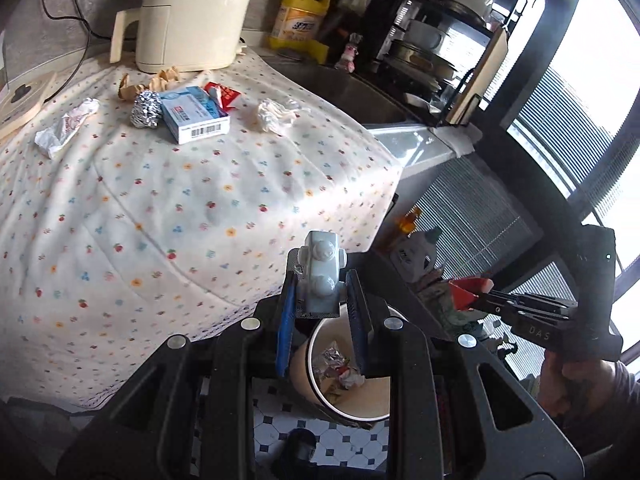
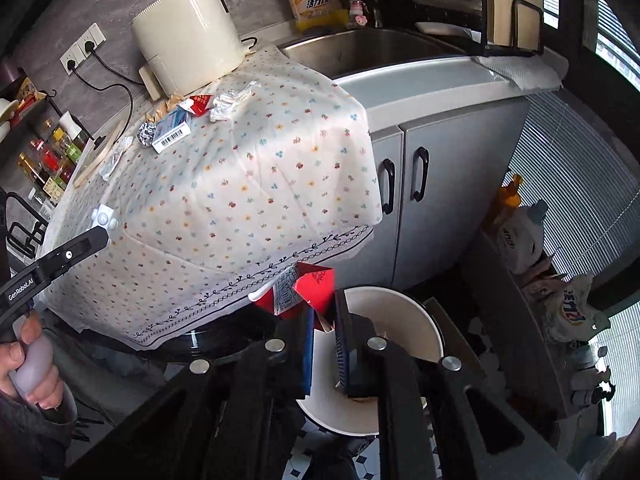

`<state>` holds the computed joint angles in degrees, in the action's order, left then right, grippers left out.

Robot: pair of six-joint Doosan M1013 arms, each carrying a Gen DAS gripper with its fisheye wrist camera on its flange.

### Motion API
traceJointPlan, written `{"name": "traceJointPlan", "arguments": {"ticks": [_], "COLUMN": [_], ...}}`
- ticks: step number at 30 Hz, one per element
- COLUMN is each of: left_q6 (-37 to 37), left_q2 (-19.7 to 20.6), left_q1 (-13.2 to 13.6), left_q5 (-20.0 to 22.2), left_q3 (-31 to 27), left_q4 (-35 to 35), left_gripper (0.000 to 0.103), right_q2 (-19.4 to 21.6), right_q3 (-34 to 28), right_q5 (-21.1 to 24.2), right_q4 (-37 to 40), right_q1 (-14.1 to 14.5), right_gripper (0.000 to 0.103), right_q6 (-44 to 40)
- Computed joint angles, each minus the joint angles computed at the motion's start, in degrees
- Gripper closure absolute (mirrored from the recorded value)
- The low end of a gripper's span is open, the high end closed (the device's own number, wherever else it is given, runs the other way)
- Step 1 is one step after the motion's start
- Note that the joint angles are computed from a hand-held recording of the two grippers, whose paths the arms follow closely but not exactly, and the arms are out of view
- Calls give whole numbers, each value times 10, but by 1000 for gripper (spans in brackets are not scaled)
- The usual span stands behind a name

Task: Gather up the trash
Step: 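Carry blister with left tool while right tool carries foil and wrapper to bucket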

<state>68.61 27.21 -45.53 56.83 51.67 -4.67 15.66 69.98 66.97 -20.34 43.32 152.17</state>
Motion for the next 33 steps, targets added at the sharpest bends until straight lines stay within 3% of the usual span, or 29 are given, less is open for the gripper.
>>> {"name": "traceJointPlan", "arguments": {"ticks": [1, 2, 3, 23, 24, 27, 33], "left_q6": [4, 7, 11, 138, 144, 149, 133], "left_q2": [4, 7, 11, 114, 119, 123, 94], "left_q1": [-2, -5, -7, -27, -27, -28, -14], "left_q5": [4, 8, 12, 118, 126, 136, 99], "left_q3": [-5, -10, -14, -174, -182, -194, -156], "left_q4": [-3, -6, -9, -131, -141, -131, -106], "left_gripper": [79, 79, 79, 78, 75, 32, 16], "right_q2": [-3, -7, -12, -78, -79, -79, -59], "right_q3": [7, 13, 19, 86, 87, 87, 61], "right_q5": [-1, 1, 1, 52, 54, 57, 44], "right_q4": [0, -5, -10, -86, -88, -93, -91], "right_q1": [1, 2, 4, 13, 15, 16, 13], "right_gripper": [81, 61, 54, 50, 50, 49, 47], "right_q6": [6, 15, 23, 171, 177, 190, 169]}}
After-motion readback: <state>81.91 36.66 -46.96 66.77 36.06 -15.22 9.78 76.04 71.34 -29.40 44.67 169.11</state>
